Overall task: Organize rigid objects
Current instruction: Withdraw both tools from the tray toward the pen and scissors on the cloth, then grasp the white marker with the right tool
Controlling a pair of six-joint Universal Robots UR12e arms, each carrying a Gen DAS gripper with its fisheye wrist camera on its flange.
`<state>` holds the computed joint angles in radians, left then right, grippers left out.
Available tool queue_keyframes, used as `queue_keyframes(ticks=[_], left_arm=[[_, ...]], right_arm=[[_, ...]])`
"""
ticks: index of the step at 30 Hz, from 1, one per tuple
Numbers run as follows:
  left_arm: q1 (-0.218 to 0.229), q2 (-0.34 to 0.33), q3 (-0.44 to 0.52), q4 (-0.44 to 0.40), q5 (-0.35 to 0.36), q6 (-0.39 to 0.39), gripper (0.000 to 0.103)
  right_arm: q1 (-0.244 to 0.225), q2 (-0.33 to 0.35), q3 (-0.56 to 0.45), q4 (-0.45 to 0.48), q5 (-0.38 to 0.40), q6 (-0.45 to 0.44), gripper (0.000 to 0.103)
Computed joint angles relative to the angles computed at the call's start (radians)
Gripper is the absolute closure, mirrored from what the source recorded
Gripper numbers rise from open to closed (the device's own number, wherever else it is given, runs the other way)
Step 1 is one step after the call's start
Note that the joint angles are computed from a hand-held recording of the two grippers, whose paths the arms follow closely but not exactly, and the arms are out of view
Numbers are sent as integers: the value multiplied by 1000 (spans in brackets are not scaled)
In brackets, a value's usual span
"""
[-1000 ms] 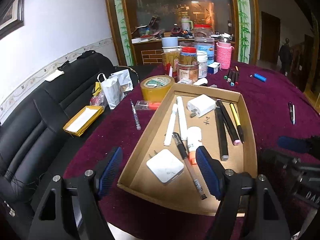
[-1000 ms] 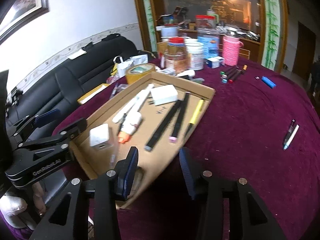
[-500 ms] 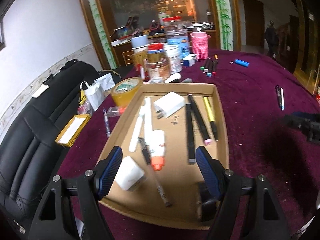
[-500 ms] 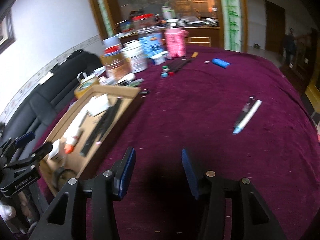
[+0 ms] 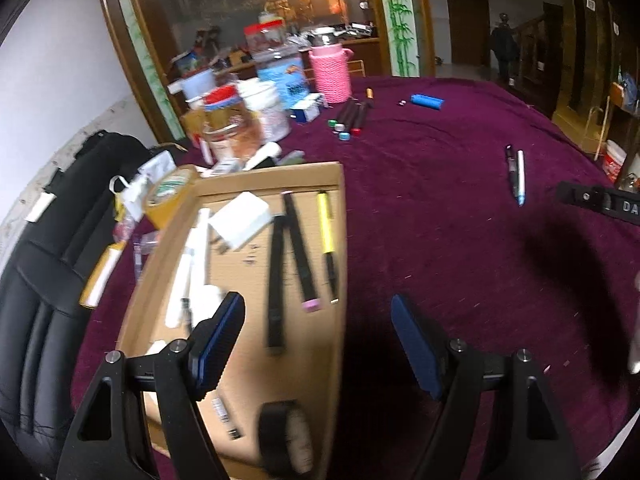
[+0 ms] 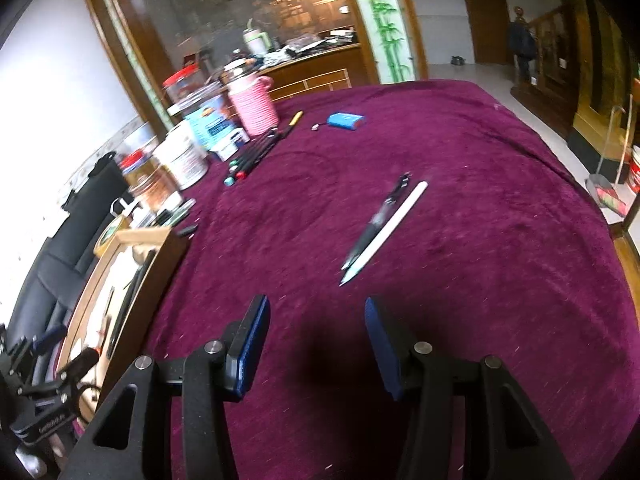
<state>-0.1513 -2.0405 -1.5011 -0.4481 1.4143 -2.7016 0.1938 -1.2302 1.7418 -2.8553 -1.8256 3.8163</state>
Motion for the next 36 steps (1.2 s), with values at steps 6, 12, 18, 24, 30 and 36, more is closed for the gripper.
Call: queue_keyframes(ticks=[6, 12, 18, 24, 30, 36], left_arm=[[-18, -32, 58, -87, -81, -44, 28], [-50, -63, 107, -164, -86, -38, 28], [-77, -77, 129, -219, -115, -31, 28], [-86, -67, 115, -204, -128, -10, 28], [-83, -57, 93, -155, -126, 8, 28], [-65, -52, 84, -168, -153, 2, 28]], right_arm=[[-43, -7, 7, -16, 9, 17, 50], [-81, -9, 0, 10, -6, 63, 50], [-115, 14, -40, 113, 22, 110, 50], [-120, 39, -81, 240, 13, 92, 51], [-117, 47, -118, 303, 8, 65, 51], [-116, 86, -178, 384, -6, 46, 53]])
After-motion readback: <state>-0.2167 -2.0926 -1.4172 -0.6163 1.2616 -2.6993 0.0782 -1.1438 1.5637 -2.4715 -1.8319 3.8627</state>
